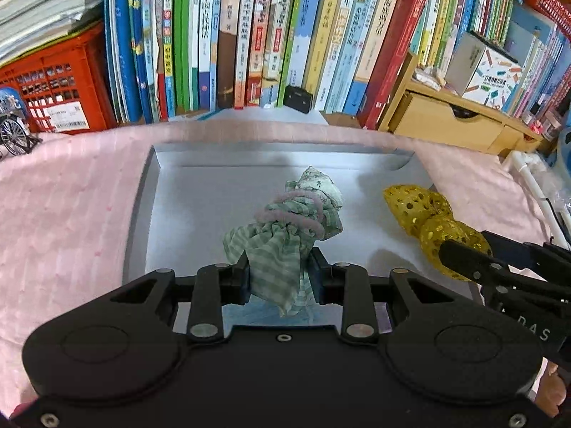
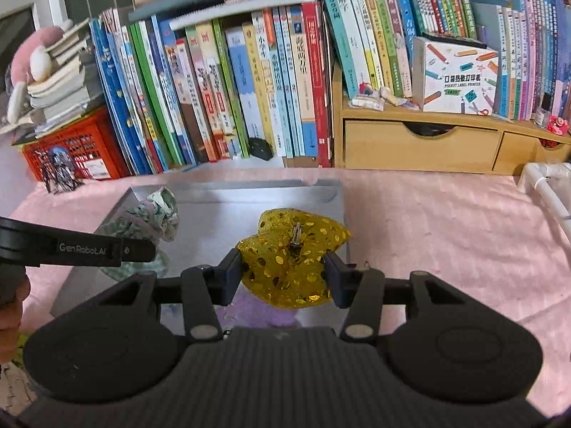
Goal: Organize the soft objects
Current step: 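Lower the gingham pouch into the tray with the left tool while the right tool releases the heart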
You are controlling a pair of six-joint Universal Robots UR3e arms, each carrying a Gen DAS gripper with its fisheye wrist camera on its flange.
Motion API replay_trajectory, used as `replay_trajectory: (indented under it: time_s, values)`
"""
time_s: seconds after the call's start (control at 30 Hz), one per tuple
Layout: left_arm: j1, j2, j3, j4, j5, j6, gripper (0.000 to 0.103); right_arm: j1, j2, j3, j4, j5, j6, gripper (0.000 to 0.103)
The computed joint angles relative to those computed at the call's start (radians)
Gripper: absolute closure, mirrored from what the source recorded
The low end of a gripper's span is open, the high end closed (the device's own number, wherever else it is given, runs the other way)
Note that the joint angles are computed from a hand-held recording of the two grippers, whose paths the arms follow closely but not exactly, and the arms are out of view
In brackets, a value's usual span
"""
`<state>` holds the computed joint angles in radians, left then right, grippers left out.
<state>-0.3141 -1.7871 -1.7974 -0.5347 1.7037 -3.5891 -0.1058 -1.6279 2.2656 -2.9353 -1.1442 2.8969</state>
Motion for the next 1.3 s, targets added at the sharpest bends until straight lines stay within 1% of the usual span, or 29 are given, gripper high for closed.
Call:
replay_trajectory:
  time_s: [0.2, 0.37, 0.7, 0.77, 0.8, 0.9, 0.97, 1.07, 1.13, 1.3]
  values:
    - [0.007, -0.025, 0.014, -0.014, -0.021, 0.003, 0.074, 0.029, 0.035, -0.046, 0.041, -0.033, -0.009, 0.049]
    - [0.015, -0.036, 0.025, -0.031, -0.039, 0.000, 0.073, 0.062, 0.070, -0.105, 0.117, -0.077, -0.021, 0.048]
    - [0.015, -0.051, 0.027, -0.027, -0.044, -0.004, 0.071, 0.084, 0.096, -0.154, 0.175, -0.100, -0.028, 0.046]
    - [0.009, -0.053, 0.035, -0.037, -0.032, -0.010, 0.065, 0.086, 0.097, -0.160, 0.187, -0.101, -0.030, 0.044]
    - [0.005, -0.054, 0.039, -0.044, -0.024, -0.014, 0.064, 0.087, 0.096, -0.162, 0.191, -0.102, -0.032, 0.043]
    - [0.007, -0.036, 0.027, -0.037, -0.032, -0.018, 0.056, 0.091, 0.093, -0.169, 0.203, -0.102, -0.038, 0.034]
    - [0.008, -0.022, 0.019, -0.035, -0.033, -0.023, 0.045, 0.090, 0.085, -0.169, 0.209, -0.100, -0.044, 0.029]
    - [0.008, -0.003, 0.014, -0.043, -0.028, -0.030, 0.034, 0.084, 0.068, -0.167, 0.230, -0.091, -0.059, 0.025]
    - [0.007, 0.011, 0.010, -0.051, -0.028, -0.028, 0.031, 0.080, 0.054, -0.162, 0.239, -0.084, -0.067, 0.023]
    - [-0.012, 0.038, 0.006, -0.071, -0.009, -0.029, 0.027, 0.065, -0.001, -0.143, 0.261, -0.059, -0.083, 0.017]
